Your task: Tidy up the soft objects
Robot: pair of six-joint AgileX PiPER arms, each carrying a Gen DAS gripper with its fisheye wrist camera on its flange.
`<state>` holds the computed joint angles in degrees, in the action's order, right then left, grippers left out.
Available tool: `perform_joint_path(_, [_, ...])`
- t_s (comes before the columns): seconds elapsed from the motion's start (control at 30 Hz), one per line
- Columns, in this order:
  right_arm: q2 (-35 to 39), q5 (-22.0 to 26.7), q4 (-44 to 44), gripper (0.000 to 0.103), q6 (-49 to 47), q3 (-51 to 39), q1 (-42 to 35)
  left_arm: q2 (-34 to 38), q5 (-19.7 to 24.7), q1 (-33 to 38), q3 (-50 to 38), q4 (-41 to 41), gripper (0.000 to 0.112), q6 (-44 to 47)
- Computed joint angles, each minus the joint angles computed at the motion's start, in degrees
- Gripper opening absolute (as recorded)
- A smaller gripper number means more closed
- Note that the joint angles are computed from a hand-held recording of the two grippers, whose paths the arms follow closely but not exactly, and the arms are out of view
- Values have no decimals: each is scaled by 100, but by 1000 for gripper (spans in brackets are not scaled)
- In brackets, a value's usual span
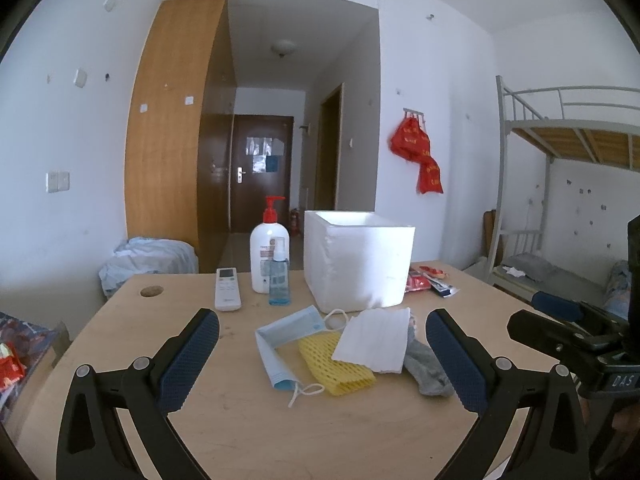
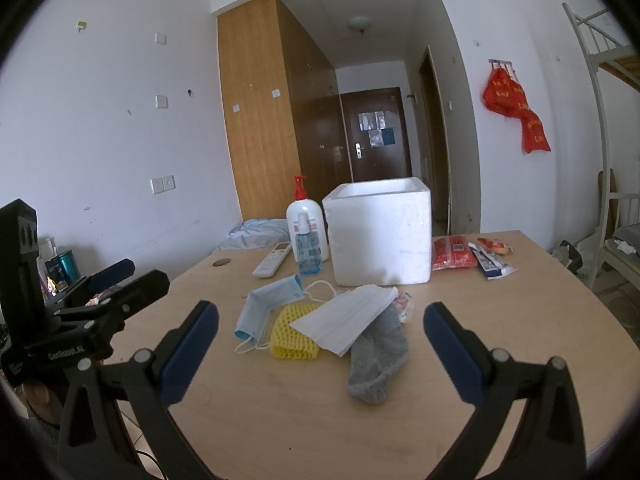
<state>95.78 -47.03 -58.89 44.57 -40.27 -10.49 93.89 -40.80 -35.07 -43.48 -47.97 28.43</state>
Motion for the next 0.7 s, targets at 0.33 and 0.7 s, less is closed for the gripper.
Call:
perform_joint_path(0.33, [76, 11, -8, 103, -31, -31, 6, 50, 56, 44, -84, -65, 103, 63])
perform_joint_path(0.7, [464, 254, -172, 103, 237, -508, 71, 361, 466, 261, -575, -232, 103, 415])
